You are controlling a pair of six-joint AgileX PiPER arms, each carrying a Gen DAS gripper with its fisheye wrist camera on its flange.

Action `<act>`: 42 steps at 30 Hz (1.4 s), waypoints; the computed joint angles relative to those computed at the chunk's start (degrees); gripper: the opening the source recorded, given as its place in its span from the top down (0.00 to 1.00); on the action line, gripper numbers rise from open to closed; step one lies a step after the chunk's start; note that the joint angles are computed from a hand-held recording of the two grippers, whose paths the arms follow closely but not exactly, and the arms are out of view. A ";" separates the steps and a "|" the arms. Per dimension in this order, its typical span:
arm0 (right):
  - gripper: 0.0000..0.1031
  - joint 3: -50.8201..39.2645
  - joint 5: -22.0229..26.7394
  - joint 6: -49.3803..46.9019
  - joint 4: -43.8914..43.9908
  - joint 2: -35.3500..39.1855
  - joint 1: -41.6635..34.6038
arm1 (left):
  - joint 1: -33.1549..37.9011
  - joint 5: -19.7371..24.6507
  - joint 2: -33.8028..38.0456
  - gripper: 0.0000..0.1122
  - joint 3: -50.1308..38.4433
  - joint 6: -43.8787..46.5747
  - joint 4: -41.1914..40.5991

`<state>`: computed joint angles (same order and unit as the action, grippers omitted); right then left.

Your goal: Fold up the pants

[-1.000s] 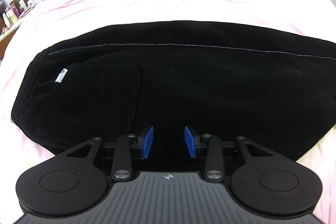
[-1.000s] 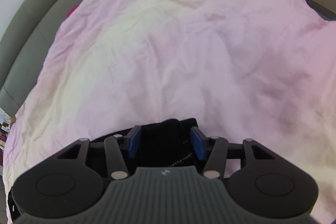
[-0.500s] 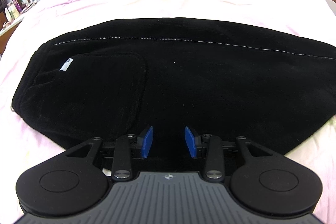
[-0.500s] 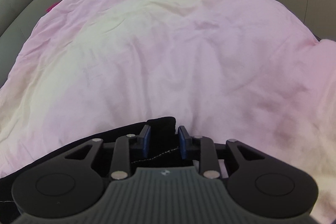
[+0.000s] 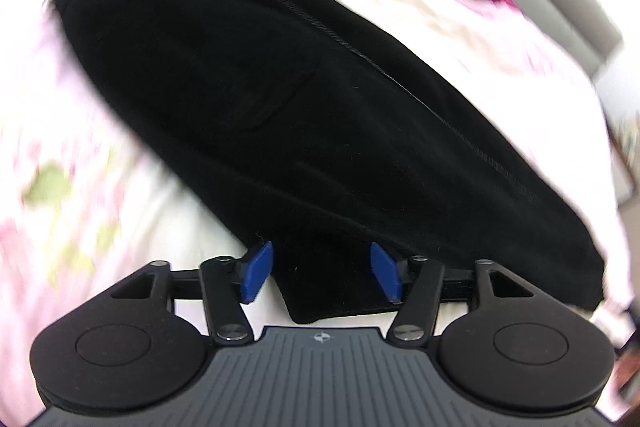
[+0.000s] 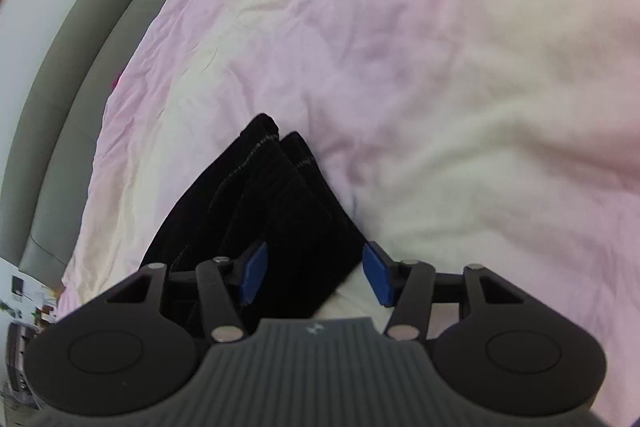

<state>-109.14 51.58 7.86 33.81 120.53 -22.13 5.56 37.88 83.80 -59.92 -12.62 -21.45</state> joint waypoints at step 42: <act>0.85 46.10 -2.82 -5.55 9.77 -52.33 -19.37 | -1.46 22.68 -4.73 0.86 -6.73 -0.43 2.40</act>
<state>-63.04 48.76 2.31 43.58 68.21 -41.50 4.10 60.56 79.07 -66.65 -13.05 -19.05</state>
